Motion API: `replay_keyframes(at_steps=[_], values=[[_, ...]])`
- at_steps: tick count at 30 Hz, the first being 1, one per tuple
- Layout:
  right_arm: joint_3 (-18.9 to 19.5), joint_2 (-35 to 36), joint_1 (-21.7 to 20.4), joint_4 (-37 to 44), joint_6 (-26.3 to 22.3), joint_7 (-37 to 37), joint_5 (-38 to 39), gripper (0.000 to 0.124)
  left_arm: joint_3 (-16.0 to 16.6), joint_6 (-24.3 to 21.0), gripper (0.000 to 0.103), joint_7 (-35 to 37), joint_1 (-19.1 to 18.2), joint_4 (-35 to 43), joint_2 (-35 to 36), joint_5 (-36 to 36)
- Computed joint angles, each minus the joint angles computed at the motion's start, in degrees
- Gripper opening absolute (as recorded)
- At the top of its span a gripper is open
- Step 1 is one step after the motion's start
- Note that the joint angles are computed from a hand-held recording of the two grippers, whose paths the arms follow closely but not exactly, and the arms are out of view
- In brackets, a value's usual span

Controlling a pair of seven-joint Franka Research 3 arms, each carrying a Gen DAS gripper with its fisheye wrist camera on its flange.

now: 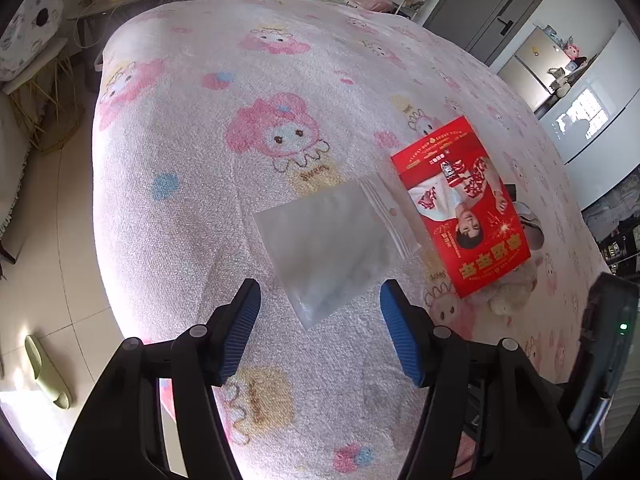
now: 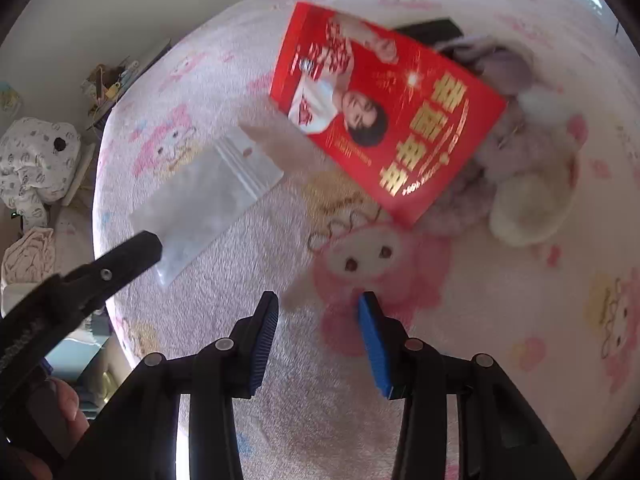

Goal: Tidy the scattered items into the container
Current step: 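Move the left gripper to the clear plastic zip bag on the bed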

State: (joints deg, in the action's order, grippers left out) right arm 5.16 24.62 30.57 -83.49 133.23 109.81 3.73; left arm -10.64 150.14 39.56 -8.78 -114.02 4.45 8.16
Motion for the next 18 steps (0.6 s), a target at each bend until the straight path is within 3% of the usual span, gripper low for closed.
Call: replay_keyframes(at_steps=[2, 7, 10, 15, 18], values=[[-2.12, -0.98, 1.81, -1.39, 1.38, 4.20, -4.52, 0.039, 0.05, 2.39, 0.059, 0.40, 0.38, 0.19, 1.48, -1.55], [-0.68, -1.77, -0.83, -3.02, 2.13, 6.21, 0.43, 0.039, -1.12, 0.68, 0.004, 4.35, 0.82, 2.56, 3.74, -6.34], [0.16, -1.98, -2.10, -3.15, 2.71, 5.90, 3.03, 0.039, -2.68, 0.86, 0.003, 10.31, 1.14, 0.82, 1.45, -13.26], [2.20, -2.71, -4.23, -4.31, 3.46, 2.29, 9.51, 0.039, -3.67, -2.19, 0.003, 27.25, 0.37, -2.81, -2.84, -32.14], [2.85, -1.75, -4.32, -2.60, 0.91, 0.05, 11.49, 0.039, -2.95, -5.06, 0.004, 30.58, -1.40, -4.44, -4.96, -33.89]])
